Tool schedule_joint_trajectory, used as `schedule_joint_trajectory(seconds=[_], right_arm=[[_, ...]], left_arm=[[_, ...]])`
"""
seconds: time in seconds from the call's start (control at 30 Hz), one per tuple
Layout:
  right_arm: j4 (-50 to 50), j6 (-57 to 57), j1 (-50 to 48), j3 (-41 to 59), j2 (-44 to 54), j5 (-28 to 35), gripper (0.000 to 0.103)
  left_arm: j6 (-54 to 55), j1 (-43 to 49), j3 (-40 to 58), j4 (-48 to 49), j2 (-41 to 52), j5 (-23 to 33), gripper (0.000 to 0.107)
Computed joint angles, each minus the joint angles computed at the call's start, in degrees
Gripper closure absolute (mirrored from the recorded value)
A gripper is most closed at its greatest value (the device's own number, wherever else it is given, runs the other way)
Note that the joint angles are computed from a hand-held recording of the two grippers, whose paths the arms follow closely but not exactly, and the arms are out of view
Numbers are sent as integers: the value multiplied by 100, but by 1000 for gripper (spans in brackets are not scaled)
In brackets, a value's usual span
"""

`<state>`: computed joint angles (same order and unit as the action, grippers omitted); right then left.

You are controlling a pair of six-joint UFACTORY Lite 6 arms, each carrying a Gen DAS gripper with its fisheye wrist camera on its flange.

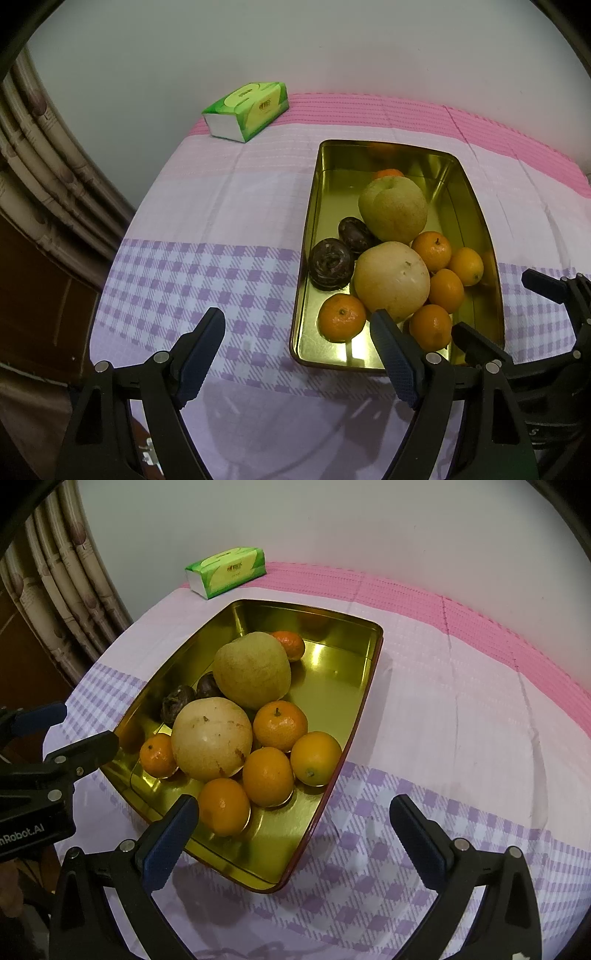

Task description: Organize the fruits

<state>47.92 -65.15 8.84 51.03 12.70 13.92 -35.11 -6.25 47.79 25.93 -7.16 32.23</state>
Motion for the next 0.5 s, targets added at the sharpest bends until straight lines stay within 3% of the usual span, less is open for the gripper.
schedule_joint_trajectory(seconds=[0.5], right_arm=[[-31,18,12,-79,14,-33,0]], left_arm=[[-85,-51,6,55,14,26,26]])
